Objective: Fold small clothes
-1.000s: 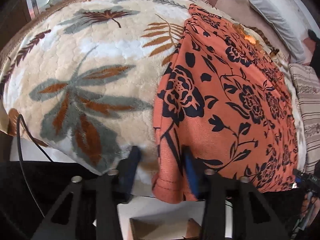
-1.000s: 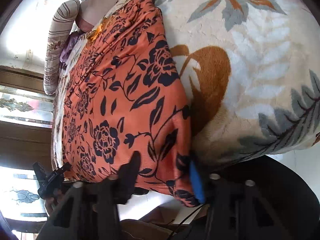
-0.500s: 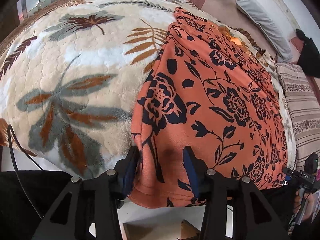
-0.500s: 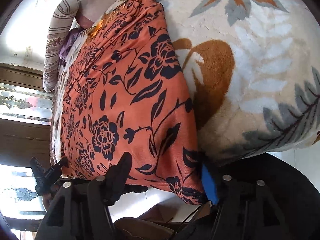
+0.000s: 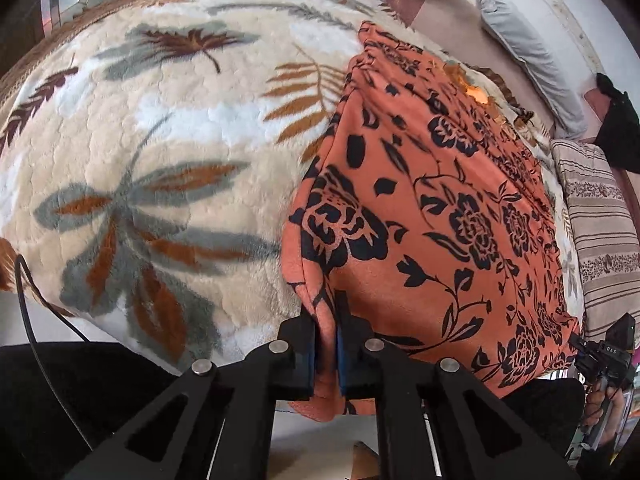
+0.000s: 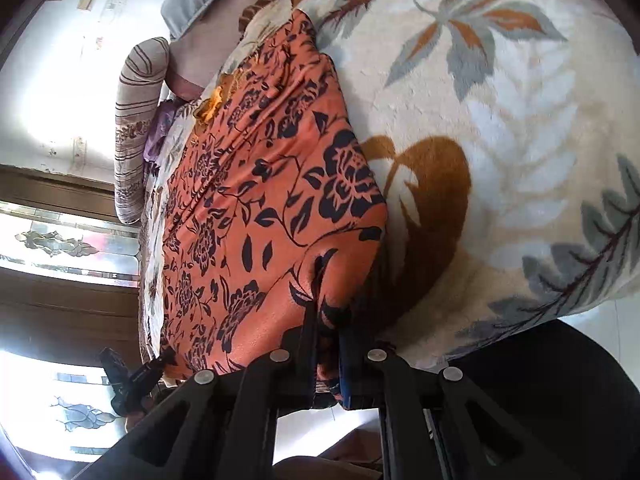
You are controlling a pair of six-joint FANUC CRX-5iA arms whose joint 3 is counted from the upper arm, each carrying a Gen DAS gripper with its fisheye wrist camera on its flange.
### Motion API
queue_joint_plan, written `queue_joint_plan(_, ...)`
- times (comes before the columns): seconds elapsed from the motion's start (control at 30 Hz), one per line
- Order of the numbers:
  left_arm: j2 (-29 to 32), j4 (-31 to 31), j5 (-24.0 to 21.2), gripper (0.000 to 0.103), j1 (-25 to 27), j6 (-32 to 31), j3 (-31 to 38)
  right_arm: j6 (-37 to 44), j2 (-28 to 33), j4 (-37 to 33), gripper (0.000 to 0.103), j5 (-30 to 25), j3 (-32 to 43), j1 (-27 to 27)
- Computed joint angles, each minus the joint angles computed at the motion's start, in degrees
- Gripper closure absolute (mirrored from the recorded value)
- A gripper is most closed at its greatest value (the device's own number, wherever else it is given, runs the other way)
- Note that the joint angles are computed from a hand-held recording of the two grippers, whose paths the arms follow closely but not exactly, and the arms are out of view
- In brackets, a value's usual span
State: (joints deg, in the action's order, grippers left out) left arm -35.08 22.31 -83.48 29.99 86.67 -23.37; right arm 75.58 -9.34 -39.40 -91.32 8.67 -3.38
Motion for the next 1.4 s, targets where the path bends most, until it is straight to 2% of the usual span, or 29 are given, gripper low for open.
queue_joint_plan(0.1,0.0,-0.4,0.9,0.091,-0.9,-0.7,0.2,-0.9,0.2,-2.0,0.091,0.4,-0.4,-1.0)
queue_joint_plan(0.17,0.6,0.4,1.4,0.073,-0.9,-1.4,0.3,-0.7,0.7,-2.5,0.090,0.2,-0.3,-1.0)
queue_joint_plan(0.23,1.3,2.7,2.1,0.060,-0.3,-2.0,-0.4,-0.4,1.1,-2.6,0.085,0.4,-0.3,-1.0)
queue_joint_plan(0.3,1.5,1.1,3.0,0.062,-2.0,-1.1,0.4,-0.6,1.8,-3.4,0.085,0.2,-0.4,-1.6)
queue_joint_plan(0.33,1.7,0.0,3.5,0.097,-3.1,-1.3,1.1,-0.3,1.9,-3.8,0.085,0.0,-0.3,-1.6)
queue_joint_plan(0.47,1.2,4.5,4.1,0.098,-0.7,-5.6,1.7,4.0,1.6,-8.1,0.091,-0.8,2.0,-3.3)
queue_joint_plan(0.57,0.2,11.0,5.4,0.098,2.9,-10.1,0.7,5.4,1.9,-13.2,0.092,-0.2,4.4,-6.8)
queue_joint_plan(0.63,1.8,9.0,4.2,0.098,2.5,-9.2,1.9,5.4,2.4,-14.1,0.092,0.5,4.7,-7.6)
queue_joint_plan(0.7,5.4,4.4,2.0,0.098,-0.4,-5.5,3.8,4.6,3.6,-14.7,0.092,0.8,3.9,-8.0)
queue_joint_plan(0.77,7.5,2.2,1.9,0.098,-2.7,-5.1,5.3,3.4,5.4,-13.7,0.092,0.5,3.9,-7.0)
queue_joint_plan(0.9,10.1,8.3,6.4,0.098,-2.7,-7.6,8.1,3.7,8.4,-17.0,0.092,2.5,6.9,-7.0)
queue_joint_plan(1.03,17.6,13.3,14.9,0.097,-6.0,-10.2,16.0,5.1,14.7,-20.4,0.092,6.8,16.3,-5.2)
queue_joint_plan(1.1,22.6,14.7,19.9,0.096,-8.0,-10.1,20.4,5.0,18.5,-18.9,0.092,12.5,22.6,-3.0)
queue_joint_plan(1.13,25.6,13.7,21.4,0.096,-9.2,-8.5,23.2,4.0,20.1,-18.7,0.092,15.4,24.7,-2.4)
queue_joint_plan(1.17,28.7,10.6,21.2,0.096,-10.5,-6.5,27.0,1.2,21.4,-15.7,0.092,19.2,26.4,-0.8)
queue_joint_plan(1.2,30.5,7.5,21.3,0.096,-11.7,-4.2,29.5,-0.8,22.6,-10.9,0.088,21.0,28.2,0.9)
queue_joint_plan(1.23,31.1,7.4,21.6,0.096,-12.1,-3.0,29.5,-2.5,23.8,-9.0,0.087,19.8,29.8,1.6)
queue_joint_plan(1.27,30.6,9.6,22.5,0.096,-11.9,-4.2,27.5,-4.1,25.0,-10.1,0.086,17.0,31.4,1.4)
queue_joint_plan(1.3,29.5,10.1,23.8,0.096,-12.1,-5.6,25.4,-2.7,24.9,-13.7,0.074,13.8,30.8,0.0)
queue_joint_plan(1.33,28.2,8.8,24.7,0.096,-12.3,-6.1,24.0,-0.7,23.6,-14.3,0.050,11.8,29.1,-0.4)
queue_joint_plan(1.37,27.3,8.2,24.8,0.096,-12.2,-6.6,22.8,0.2,21.4,-12.9,0.035,10.3,26.5,-0.4)
queue_joint_plan(1.4,26.4,8.5,24.6,0.096,-11.8,-7.0,21.4,0.6,18.4,-12.3,0.025,9.9,22.6,-1.0)
